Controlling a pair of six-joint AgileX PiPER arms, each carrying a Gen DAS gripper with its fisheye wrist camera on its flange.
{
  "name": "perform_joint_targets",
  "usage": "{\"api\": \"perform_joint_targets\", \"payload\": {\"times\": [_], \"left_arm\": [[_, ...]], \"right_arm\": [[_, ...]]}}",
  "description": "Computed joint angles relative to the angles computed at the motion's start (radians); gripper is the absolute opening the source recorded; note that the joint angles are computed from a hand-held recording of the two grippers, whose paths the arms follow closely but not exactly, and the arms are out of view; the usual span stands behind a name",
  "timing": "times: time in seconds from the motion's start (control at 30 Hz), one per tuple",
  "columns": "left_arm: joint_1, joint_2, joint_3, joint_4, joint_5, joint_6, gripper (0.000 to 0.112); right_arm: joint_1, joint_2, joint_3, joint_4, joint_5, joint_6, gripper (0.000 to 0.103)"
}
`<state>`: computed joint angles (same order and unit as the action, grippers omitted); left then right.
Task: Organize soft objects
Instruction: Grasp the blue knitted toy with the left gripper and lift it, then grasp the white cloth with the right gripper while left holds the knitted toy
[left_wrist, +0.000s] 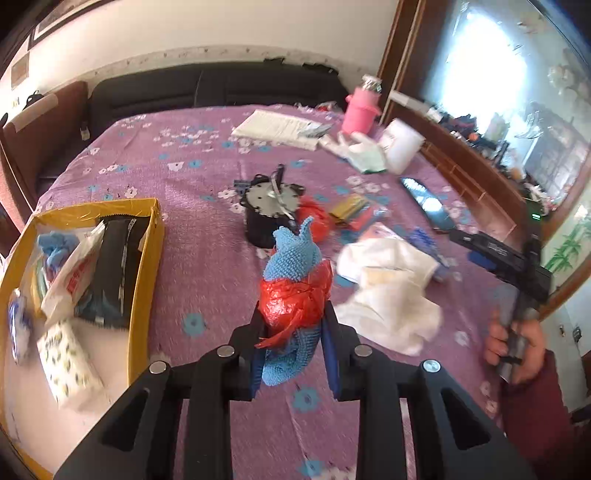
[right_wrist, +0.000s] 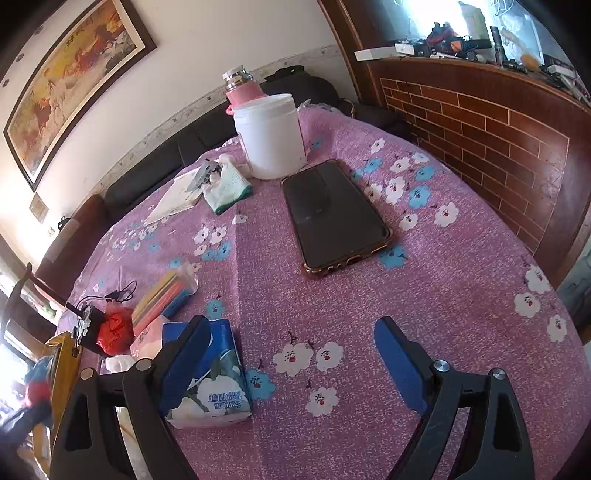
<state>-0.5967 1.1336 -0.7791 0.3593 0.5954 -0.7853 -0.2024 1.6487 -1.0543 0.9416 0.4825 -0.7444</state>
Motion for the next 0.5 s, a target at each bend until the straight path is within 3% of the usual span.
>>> {"api": "perform_joint_targets", "payload": {"times": [0.13,0.2,0.23,0.33,0.4,0.5], "left_arm": [[-0.125,-0.127,0.094,0.152,0.025,-0.246,0.026],[-0.177,-0.173,0.123,0.221,0.065,-0.361,0.026],[-0.182,-0.184,0.129,0.229,0.080,-0.375,0.026],[-0.185,-0.247,0.162,0.226,0.117,-0.388,0.026],[-0.118,-0.302,0.194,0.161,0.093,-0.334,0.026],[-0.026,-0.374,0.230,0.076,0.079,-0.244,0.026]], "right_arm": [[-0.009,0.013,-0.005,0.026,0.034,-0.021,0.093],[-0.037,0.012,-0.005,0.071,0.118,-0.037,0.093],[-0.062,0.004,0.003,0.109,0.206,-0.055,0.093],[-0.064,-0.081,0.068,0.155,0.321,-0.112,0.093],[0.038,-0.172,0.094,0.066,0.296,-0.093,0.093],[0.297,-0.256,0.108,-0.229,0.131,0.063,0.093]]}}
